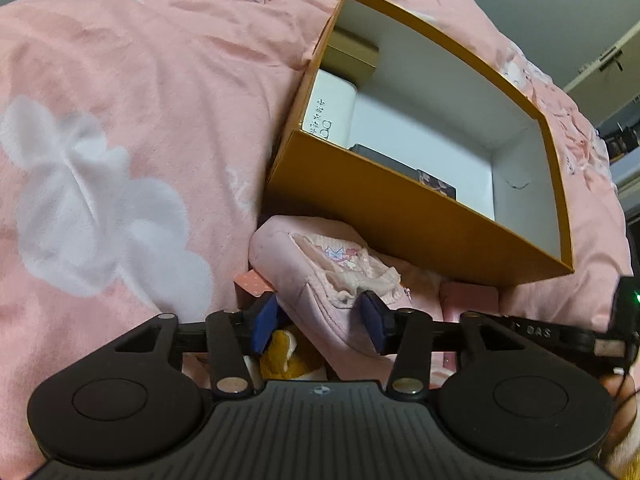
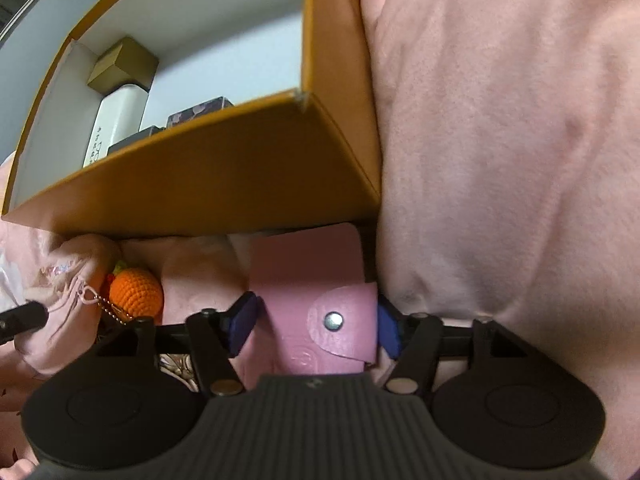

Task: Organize objects
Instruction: 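Grasp the pink snap wallet with the right gripper, then carry the pink pouch and pink wallet up over the orange box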

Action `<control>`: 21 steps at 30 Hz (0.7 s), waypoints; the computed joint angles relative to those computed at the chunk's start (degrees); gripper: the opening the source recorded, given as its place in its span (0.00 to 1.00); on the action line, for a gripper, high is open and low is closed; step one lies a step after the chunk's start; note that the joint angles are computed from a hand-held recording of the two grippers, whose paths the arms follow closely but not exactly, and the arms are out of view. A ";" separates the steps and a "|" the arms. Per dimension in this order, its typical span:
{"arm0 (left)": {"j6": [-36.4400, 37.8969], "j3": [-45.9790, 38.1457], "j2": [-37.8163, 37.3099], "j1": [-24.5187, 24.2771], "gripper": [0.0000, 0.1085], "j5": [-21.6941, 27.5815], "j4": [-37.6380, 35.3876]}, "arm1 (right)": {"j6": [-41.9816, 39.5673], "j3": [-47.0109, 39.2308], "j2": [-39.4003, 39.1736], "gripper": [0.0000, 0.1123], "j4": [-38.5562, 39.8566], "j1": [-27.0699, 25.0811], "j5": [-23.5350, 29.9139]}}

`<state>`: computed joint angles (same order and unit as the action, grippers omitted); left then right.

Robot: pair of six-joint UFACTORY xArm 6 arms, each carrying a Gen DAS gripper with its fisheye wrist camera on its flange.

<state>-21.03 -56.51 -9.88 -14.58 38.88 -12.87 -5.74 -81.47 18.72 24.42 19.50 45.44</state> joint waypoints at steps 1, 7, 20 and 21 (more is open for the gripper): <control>0.08 -0.52 0.41 -0.03 0.51 0.28 -0.02 | 0.20 0.39 -0.61 0.43 -0.08 -0.06 -0.12; -0.26 -2.70 2.97 -0.71 0.51 0.69 1.66 | -3.41 4.01 -5.83 0.29 -0.19 0.50 -1.15; 7.67 2.81 -4.31 -1.73 0.28 -5.21 -2.38 | -9.34 10.10 -16.36 0.28 1.92 2.83 -5.39; 8.14 2.89 -4.74 -2.01 0.28 -5.68 -2.50 | -9.64 9.94 -16.61 0.28 2.41 2.97 -5.55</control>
